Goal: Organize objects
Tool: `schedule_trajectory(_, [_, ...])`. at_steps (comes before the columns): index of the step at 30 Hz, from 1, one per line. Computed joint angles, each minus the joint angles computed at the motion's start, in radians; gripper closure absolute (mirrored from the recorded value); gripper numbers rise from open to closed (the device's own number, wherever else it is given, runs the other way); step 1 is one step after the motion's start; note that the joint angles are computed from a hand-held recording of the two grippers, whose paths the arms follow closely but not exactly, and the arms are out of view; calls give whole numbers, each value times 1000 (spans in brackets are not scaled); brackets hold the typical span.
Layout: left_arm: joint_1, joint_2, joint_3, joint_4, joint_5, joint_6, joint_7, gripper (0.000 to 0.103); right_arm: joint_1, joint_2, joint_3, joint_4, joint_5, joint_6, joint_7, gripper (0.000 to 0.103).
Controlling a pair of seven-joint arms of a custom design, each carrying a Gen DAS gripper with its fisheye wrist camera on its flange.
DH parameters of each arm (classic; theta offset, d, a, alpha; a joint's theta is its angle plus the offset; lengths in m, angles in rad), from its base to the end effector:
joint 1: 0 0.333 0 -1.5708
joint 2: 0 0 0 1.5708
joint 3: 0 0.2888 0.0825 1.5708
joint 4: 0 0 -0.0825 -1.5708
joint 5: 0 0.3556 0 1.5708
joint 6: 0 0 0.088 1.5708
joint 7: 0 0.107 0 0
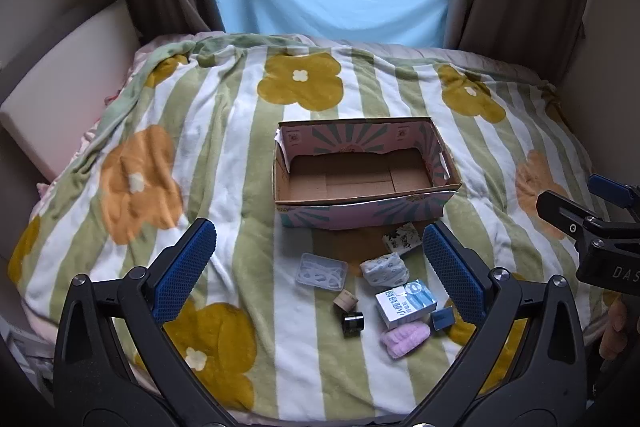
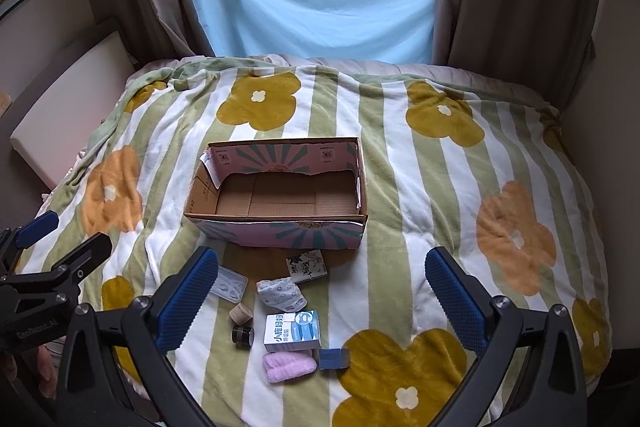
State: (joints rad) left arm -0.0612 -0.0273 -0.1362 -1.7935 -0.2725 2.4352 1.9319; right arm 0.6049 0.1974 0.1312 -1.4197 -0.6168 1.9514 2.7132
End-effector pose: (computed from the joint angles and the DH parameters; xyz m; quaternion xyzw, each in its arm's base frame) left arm 0.5634 -0.1144 0.6064 -0.5134 0.7857 -0.2985 0.1733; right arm 0.4873 0.3779 0.6060 -0.5695 0.7544 -0.2570 0.2015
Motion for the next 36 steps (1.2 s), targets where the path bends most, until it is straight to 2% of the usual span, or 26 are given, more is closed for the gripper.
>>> schedule_trajectory(21, [5, 31, 2, 43, 25, -16, -6, 0, -10, 2, -5, 1, 14, 15, -8, 1])
schedule_trajectory(36, [2, 24, -1, 19, 37, 1, -14, 0, -22, -6, -6, -22, 17, 40, -10, 1])
